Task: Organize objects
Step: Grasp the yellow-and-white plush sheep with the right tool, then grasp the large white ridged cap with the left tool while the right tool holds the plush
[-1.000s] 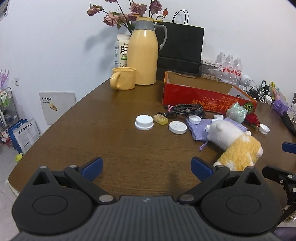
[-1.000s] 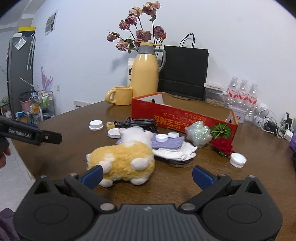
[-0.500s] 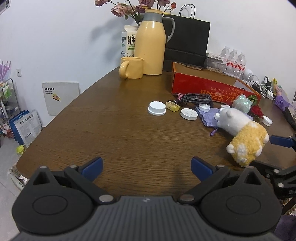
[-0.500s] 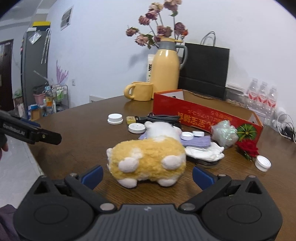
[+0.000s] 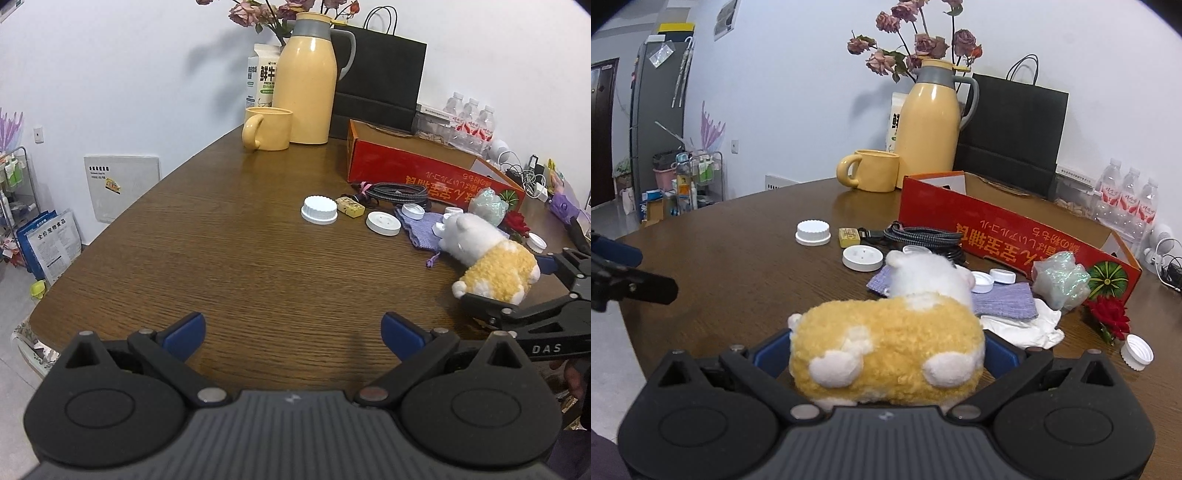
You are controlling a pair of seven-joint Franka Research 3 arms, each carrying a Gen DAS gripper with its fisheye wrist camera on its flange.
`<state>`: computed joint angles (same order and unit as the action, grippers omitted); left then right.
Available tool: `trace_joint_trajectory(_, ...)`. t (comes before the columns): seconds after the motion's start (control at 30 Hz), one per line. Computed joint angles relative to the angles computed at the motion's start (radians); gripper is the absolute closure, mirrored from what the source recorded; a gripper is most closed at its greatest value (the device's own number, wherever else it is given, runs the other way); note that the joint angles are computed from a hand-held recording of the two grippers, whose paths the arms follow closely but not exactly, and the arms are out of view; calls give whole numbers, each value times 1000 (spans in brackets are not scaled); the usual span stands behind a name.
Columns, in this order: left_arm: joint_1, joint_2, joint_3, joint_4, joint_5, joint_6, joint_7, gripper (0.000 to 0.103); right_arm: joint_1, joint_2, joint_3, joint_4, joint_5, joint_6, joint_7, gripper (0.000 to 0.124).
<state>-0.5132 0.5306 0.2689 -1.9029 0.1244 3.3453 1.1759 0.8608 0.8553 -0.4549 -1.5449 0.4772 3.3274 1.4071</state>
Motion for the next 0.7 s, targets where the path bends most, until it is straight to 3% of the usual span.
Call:
trace_joint_trajectory(0.2,11,11,-14,21,3,2,-2,0,1,-1,1,-8,-5,16,4,27)
trace_joint_trajectory(0.47,7,84,-5,165,24,-38,1,0,-45,-49,84,-73,72,166,-76,30)
trace_joint_trajectory(0.53,-6,121,18,235,32,-72,-25,0,-37,-52,76,-79,113,188,-99,30)
trace_joint_trajectory(0.63,14,183,6,358,56,-124,-64,0,-7,-42,36,-73,199,202,-140,30)
trace_joint_trajectory(0.7,-4,241,44,453,72,-159,-97,0,15,-29,3,-62,267,202,-168,30)
